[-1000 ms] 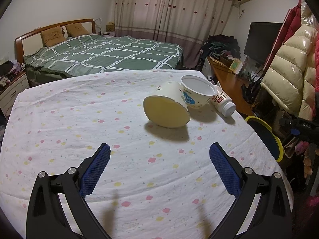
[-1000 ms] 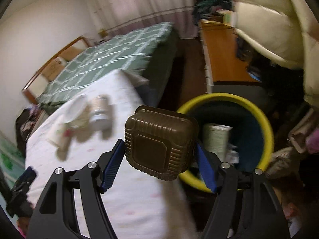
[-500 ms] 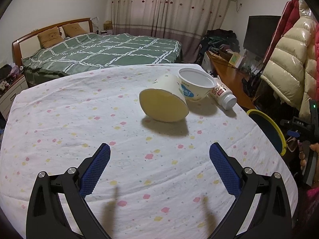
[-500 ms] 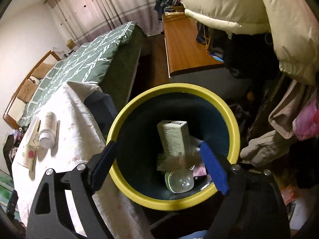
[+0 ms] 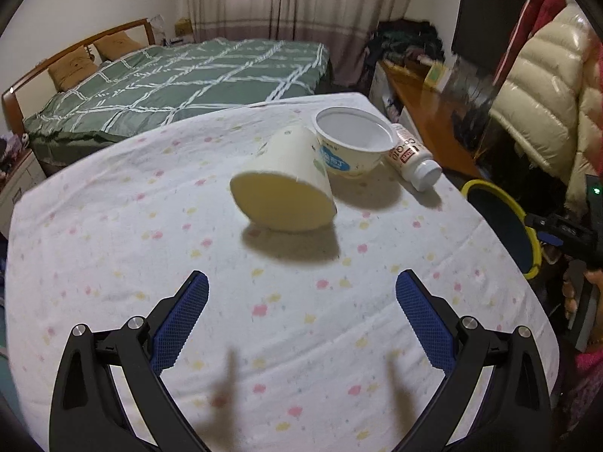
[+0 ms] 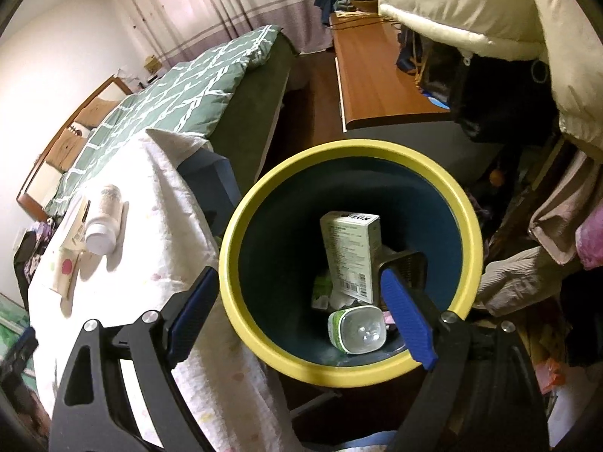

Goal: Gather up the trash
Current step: 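Move the left gripper to the tipped paper cup and grasp it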

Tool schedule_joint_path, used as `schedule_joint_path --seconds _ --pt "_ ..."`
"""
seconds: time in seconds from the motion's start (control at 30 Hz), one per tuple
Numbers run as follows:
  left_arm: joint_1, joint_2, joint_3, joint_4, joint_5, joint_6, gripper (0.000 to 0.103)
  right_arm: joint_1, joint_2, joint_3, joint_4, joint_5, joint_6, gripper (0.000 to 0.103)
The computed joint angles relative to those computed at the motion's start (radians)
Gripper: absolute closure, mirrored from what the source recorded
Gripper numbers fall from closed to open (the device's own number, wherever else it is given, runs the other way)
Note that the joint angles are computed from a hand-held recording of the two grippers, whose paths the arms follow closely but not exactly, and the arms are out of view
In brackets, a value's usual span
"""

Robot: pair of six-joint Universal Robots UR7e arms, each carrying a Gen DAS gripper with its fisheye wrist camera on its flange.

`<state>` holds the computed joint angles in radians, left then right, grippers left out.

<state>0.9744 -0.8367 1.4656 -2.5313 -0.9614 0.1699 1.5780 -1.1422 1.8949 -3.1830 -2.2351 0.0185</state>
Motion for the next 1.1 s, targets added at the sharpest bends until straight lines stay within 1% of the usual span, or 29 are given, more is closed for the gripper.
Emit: schedule_joint_path --seconds 0.1,0.2,0.23,0.27,0.4,0.47,0.5,0.57,0.67,0.83,0.93,1.0,1.1 --pt "-0.018 0.060 -0.110 0.091 0.068 0.010 0.005 -0.006 -0.008 0.006 0.006 0.015 -0.001 0.020" --pt "-0.023 0.117 -0.223 0.197 0.091 0.007 0.005 -0.018 -0.023 0.021 0.012 0.033 0.011 0.020" --pt "-0.022 0.138 -0.267 0.246 0.092 0.000 0.005 -0.022 -0.027 0.025 0.016 0.038 0.013 0.020" --pt "-0.021 0.170 -0.334 0.325 0.093 -0.009 0.005 -0.025 -0.030 0.029 0.017 0.040 0.013 0.020" --pt "-0.019 0.270 -0.523 0.502 0.119 -0.031 0.005 -0.032 -0.041 0.038 0.021 0.046 0.007 0.020" --pt "-0.019 0.315 -0.593 0.552 0.147 -0.037 0.005 -0.036 -0.047 0.043 0.019 0.051 0.006 0.020" --pt "-0.016 0.348 -0.653 0.612 0.159 -0.046 0.005 -0.038 -0.051 0.045 0.019 0.055 0.005 0.020" --pt "-0.013 0.388 -0.721 0.672 0.168 -0.051 0.005 -0.039 -0.052 0.046 0.022 0.054 0.005 0.020" --pt "-0.009 0.453 -0.825 0.764 0.212 -0.068 0.005 -0.041 -0.056 0.046 0.034 0.055 0.001 0.020" --pt "-0.002 0.522 -0.943 0.862 0.234 -0.081 0.005 -0.043 -0.058 0.046 0.033 0.057 0.001 0.020" --pt "0.001 0.556 -1.004 0.908 0.235 -0.084 0.005 -0.044 -0.058 0.045 0.039 0.059 0.001 0.020" --pt "0.002 0.564 -1.020 0.921 0.236 -0.091 0.005 -0.045 -0.058 0.045 0.042 0.061 0.001 0.020" --pt "0.007 0.567 -1.031 0.926 0.234 -0.090 0.009 -0.046 -0.054 0.043 0.044 0.065 0.001 0.020"
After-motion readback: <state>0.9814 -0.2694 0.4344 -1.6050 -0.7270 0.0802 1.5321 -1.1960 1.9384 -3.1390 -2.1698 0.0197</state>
